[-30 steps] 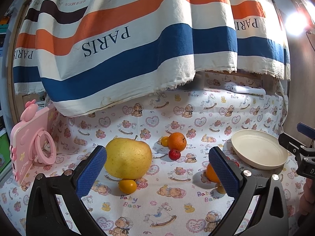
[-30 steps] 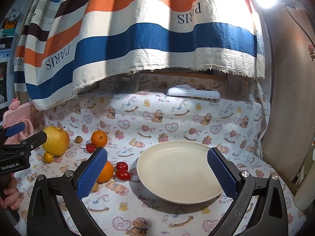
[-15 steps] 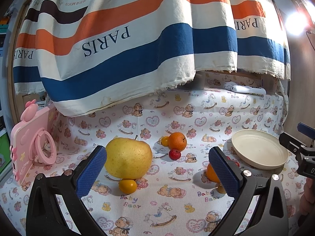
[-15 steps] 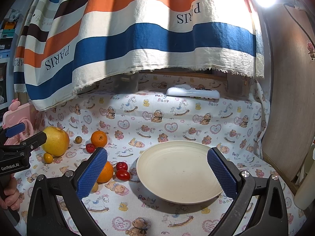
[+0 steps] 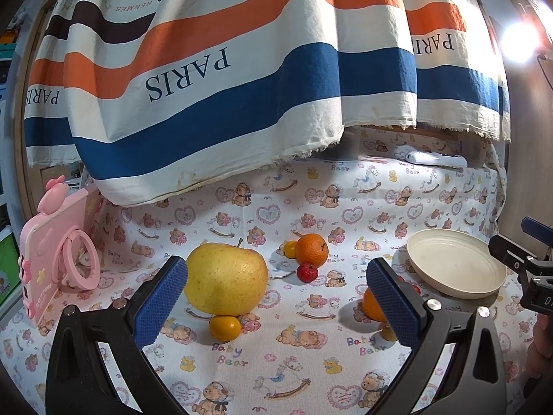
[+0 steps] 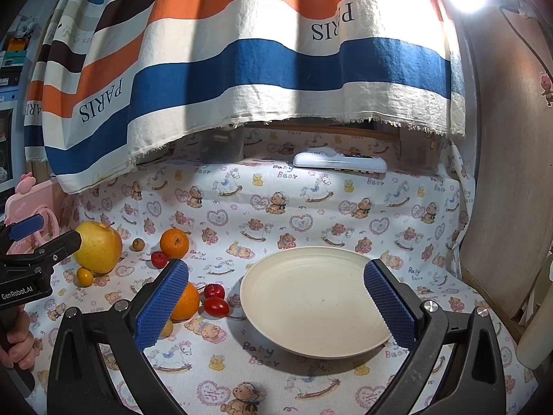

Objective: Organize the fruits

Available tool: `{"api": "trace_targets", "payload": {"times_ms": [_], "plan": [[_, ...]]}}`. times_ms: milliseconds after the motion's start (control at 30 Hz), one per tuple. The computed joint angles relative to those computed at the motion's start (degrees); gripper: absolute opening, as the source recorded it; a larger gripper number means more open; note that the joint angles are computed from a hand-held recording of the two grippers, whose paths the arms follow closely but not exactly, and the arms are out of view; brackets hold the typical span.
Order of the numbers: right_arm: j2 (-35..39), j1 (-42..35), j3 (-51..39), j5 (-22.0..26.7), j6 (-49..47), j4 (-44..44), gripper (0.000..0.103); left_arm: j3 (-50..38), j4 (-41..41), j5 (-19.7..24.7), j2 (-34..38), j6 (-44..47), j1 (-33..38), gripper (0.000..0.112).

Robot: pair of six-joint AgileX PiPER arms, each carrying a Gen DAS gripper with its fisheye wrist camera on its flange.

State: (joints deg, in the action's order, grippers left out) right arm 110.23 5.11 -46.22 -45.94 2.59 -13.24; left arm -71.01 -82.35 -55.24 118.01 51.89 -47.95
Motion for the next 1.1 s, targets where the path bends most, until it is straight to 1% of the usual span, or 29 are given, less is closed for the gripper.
{"api": "trace_targets", "payload": {"times_ms": [400, 467, 567, 600, 667, 700, 767, 833, 867, 900, 967, 1000, 1033, 1067, 1100], "plan": [[-0.07, 0.00, -0.18, 0.18, 0.16, -0.14, 0.102, 0.33, 0.83, -0.05, 0.02, -0.62, 0.25, 0.103], [-0.13, 0.01, -0.11, 0.25, 0.16, -0.13, 0.102, 0.75, 1.49, 0.50, -0.17, -1.30, 0.53, 0.103], [-0.16, 0.10, -0.09, 0.21, 0.01, 0.11, 0.102, 1.22, 1.62, -0.61, -0.27, -2.37, 0.14, 0.103], [-0.21, 0.17, -0.01, 0.10, -0.08, 0.35, 0.102, 1.99, 2.50, -1.17, -0.56, -3.64, -0.08, 0.103], [-0.19, -0.21, -0.01, -0.15, 0.66, -0.31, 0.102, 5.48, 7.63, -0.83, -2.31, -7.35, -0.11, 0.103], [-0.18, -0.56, -0.02, -0.30, 1.44, -1.13, 0.102, 6.41, 8.69, -0.80, -3.10, -7.82, -0.12, 0.103], [-0.32, -1.47, -0.12, -0.43, 2.54, -3.80, 0.102, 6.85, 7.76, -0.92, -4.66, -6.10, -0.20, 0.103], [-1.23, -1.45, 0.16, -0.54, 1.06, -2.73, 0.102, 8.17, 8.13, -0.81, -6.91, -6.36, 0.13, 0.103], [-2.13, -1.25, 0.30, 0.19, 0.76, -1.72, 0.102, 8.24, 6.97, 0.05, -8.40, -4.81, 0.48, 0.103], [-3.40, -1.56, 0.20, 1.48, 2.25, -2.72, 0.102, 7.82, 5.27, 1.32, -9.61, -2.38, 0.90, 0.103], [-7.04, -2.91, -0.66, 5.52, 9.85, -8.82, 0.102, 5.22, -0.56, 5.77, -11.88, 5.93, 2.64, 0.103], [-8.38, -2.84, -1.06, 7.38, 11.47, -9.35, 0.102, 4.35, -2.86, 7.42, -12.80, 8.76, 3.41, 0.103], [-10.20, -2.36, -1.95, 10.41, 13.58, -9.35, 0.102, 3.53, -4.41, 8.52, -13.51, 10.54, 4.03, 0.103], [-11.23, -1.92, -2.66, 12.10, 15.17, -9.43, 0.102, 2.76, -5.26, 9.28, -14.14, 11.51, 4.61, 0.103], [-12.38, -0.59, -4.04, 15.33, 14.83, -7.21, 0.102, 1.93, -6.42, 9.68, -14.37, 12.93, 4.99, 0.103]]}}
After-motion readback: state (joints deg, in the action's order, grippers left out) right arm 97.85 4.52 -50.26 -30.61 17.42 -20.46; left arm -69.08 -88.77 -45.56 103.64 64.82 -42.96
